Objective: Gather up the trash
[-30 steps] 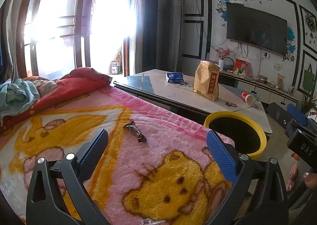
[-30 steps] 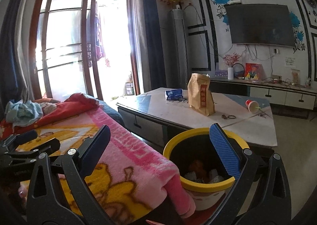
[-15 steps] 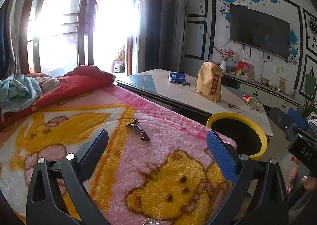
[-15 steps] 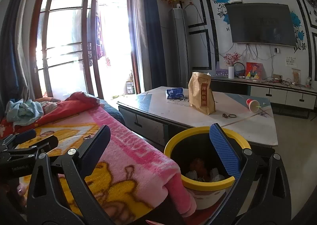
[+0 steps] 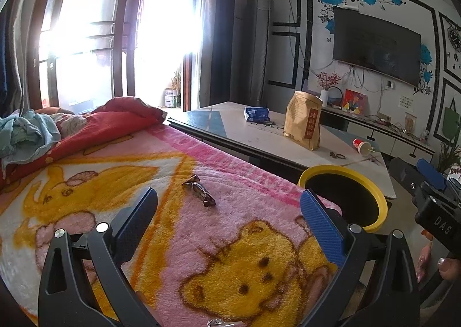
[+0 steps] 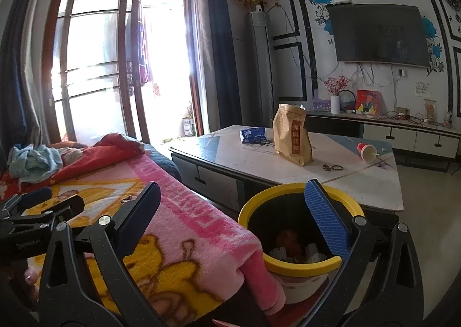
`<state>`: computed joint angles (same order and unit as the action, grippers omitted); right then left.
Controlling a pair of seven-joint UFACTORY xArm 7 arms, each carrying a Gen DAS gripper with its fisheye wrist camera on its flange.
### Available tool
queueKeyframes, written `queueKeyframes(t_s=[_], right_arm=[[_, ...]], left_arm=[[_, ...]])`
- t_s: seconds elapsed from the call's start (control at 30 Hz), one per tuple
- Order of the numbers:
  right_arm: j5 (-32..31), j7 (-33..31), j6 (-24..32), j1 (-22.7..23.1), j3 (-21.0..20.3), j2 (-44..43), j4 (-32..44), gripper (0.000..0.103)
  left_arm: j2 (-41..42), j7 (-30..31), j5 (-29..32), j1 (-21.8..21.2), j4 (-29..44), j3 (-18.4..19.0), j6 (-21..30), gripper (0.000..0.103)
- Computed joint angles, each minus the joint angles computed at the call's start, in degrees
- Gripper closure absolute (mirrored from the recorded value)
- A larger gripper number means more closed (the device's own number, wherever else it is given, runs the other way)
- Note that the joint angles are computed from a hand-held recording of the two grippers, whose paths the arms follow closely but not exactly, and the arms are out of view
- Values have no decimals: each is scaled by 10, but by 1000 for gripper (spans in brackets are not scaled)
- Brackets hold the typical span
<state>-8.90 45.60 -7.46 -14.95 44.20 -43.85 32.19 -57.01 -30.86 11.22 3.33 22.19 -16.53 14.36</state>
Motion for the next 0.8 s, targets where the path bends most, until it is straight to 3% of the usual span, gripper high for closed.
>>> queueKeyframes(t_s=[0.8], right_arm=[[-7,9,9,8,-8,-7,-6,11]], left_arm=[[2,-6,3,-1,1,-2,2,6]])
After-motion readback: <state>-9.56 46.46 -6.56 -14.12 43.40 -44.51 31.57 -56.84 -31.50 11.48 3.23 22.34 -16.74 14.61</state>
